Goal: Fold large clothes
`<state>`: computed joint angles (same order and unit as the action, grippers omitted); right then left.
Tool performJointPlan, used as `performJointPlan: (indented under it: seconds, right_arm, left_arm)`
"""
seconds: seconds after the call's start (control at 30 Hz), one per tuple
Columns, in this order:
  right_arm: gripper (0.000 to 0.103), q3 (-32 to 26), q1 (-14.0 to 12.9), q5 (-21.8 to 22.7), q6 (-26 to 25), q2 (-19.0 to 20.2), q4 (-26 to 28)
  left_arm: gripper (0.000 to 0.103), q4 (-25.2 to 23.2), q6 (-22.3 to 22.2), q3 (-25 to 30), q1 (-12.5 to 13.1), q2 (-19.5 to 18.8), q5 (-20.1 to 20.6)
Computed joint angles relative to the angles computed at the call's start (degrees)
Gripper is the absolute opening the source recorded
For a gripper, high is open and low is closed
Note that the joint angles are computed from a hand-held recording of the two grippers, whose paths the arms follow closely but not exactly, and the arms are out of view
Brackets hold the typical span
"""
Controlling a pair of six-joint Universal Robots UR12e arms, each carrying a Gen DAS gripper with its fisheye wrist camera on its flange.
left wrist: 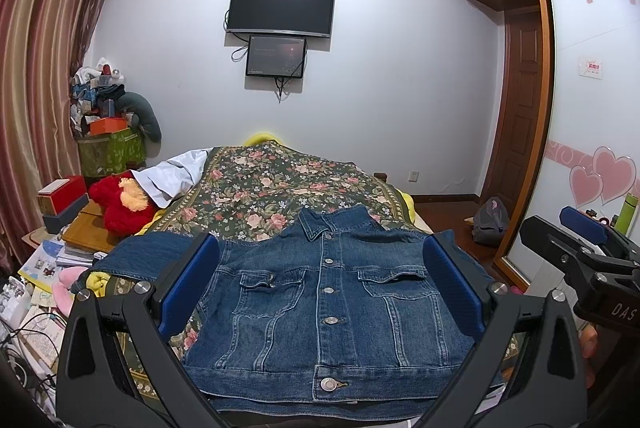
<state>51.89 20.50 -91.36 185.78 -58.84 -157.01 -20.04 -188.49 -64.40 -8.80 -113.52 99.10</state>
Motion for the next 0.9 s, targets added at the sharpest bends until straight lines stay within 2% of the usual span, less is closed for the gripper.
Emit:
performJointPlan:
  seconds: [0.9]
  right_arm:
    - [0.103,-0.2,0.0,0.1,0.0,0.0,0.5]
  left_arm:
    - [0.103,0.3,0.1,-0.2,0.3,0.0,-0.4]
